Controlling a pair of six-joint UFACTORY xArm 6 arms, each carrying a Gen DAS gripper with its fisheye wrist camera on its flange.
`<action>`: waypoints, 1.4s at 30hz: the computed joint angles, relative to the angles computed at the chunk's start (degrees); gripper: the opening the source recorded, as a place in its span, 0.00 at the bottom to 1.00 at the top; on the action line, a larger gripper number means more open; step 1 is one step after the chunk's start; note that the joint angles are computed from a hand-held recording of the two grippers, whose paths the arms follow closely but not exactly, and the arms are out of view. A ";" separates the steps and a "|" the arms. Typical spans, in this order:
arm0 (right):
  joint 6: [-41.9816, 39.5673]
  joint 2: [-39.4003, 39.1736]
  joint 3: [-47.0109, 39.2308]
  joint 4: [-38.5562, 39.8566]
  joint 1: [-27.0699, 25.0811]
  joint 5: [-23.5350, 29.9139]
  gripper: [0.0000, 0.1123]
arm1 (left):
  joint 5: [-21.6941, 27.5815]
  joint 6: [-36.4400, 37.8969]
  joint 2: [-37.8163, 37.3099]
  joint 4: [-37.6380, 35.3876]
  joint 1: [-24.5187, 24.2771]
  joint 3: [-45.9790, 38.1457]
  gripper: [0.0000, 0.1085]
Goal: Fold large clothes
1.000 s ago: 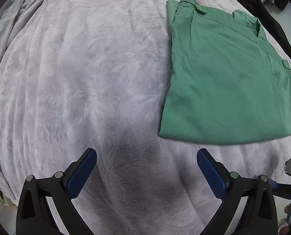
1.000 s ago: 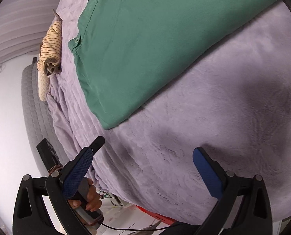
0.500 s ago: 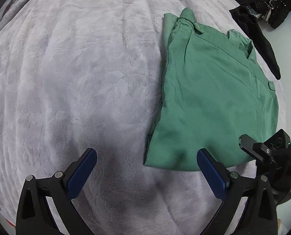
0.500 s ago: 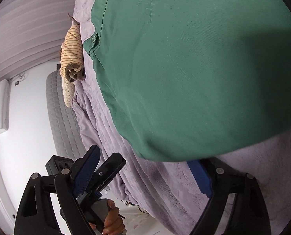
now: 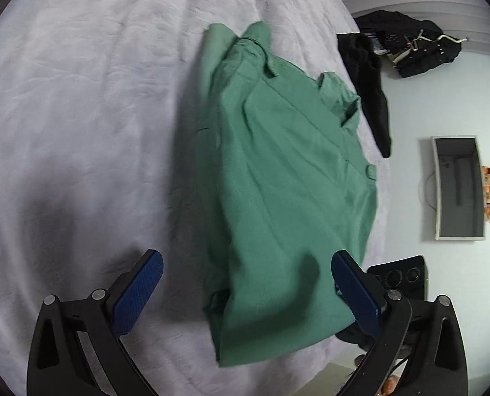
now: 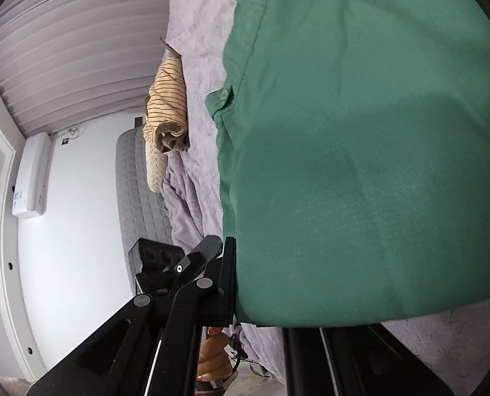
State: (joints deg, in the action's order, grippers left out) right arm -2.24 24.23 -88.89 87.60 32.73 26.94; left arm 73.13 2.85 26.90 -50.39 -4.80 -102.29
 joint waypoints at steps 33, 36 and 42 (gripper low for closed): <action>24.71 -12.91 8.31 -63.13 -11.76 18.42 0.14 | 1.38 -10.10 15.40 21.99 -10.47 -22.48 0.94; 21.20 -11.27 8.58 -59.28 -12.71 19.55 0.12 | 1.37 -11.22 15.80 23.57 -10.90 -23.00 0.94; 15.61 -10.61 10.33 -52.89 -13.75 18.68 0.11 | -1.23 -11.68 15.34 26.66 -12.03 -22.52 0.55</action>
